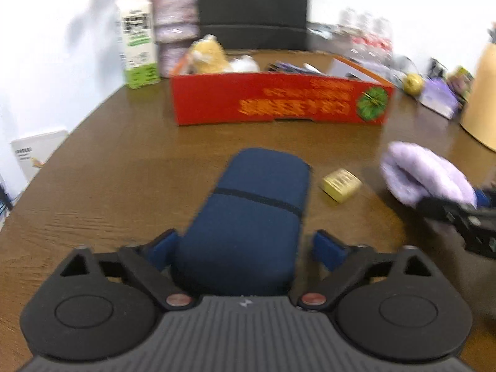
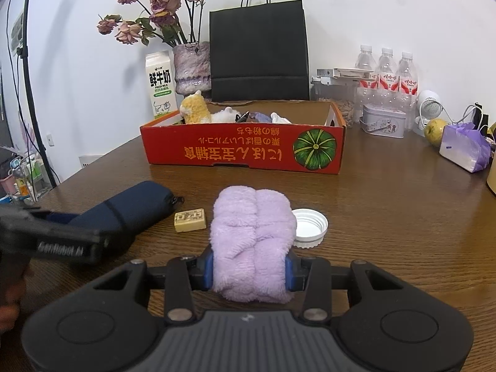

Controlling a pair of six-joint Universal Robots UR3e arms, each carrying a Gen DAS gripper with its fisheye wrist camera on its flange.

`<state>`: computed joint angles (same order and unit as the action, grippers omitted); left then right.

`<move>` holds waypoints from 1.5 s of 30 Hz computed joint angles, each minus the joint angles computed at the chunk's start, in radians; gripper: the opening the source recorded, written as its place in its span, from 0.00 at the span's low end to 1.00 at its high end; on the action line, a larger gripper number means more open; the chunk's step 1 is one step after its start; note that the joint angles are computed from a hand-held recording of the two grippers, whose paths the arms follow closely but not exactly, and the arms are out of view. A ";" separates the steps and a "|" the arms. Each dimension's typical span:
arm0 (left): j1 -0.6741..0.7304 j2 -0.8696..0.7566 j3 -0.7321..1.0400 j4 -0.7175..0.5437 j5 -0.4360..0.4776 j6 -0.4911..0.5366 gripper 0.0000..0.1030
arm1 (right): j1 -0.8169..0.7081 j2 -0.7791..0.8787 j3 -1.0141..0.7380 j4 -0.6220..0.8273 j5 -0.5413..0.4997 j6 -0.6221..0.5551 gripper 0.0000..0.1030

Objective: Organize objects
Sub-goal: 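Grasp the navy zippered pouch with the left tool while the right tool holds the headband, then lift the navy pouch with the left tool while the right tool lifts the headband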

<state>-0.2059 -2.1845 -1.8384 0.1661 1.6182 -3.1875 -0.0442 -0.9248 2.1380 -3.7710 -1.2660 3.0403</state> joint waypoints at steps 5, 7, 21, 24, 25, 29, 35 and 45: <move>0.023 0.002 0.025 -0.043 -0.038 -0.001 1.00 | 0.000 0.000 0.001 -0.002 0.000 0.000 0.39; 0.031 -0.007 0.042 -0.053 -0.037 -0.009 1.00 | -0.001 0.000 0.001 -0.001 0.001 -0.001 0.39; 0.005 0.006 -0.019 0.099 -0.004 -0.048 0.70 | -0.011 0.001 0.006 -0.006 0.029 -0.001 0.38; 0.002 0.012 -0.018 0.110 -0.002 -0.056 0.69 | 0.000 0.007 0.003 -0.022 0.017 -0.002 0.38; 0.001 0.014 -0.019 0.114 -0.001 -0.059 0.69 | 0.002 0.009 0.004 -0.031 0.014 -0.002 0.38; -0.006 0.019 -0.013 0.118 0.003 -0.070 0.68 | 0.000 0.000 0.010 -0.045 0.020 0.001 0.38; -0.021 0.031 -0.012 0.153 0.013 -0.068 0.66 | -0.003 -0.021 0.008 -0.039 0.031 -0.002 0.38; -0.028 0.039 0.018 0.102 0.013 -0.071 0.06 | -0.006 -0.041 0.006 -0.040 0.043 0.007 0.38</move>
<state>-0.2337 -2.1459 -1.8201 0.2681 1.6307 -3.2586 -0.0497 -0.9663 2.1438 -3.8111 -1.2227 3.0470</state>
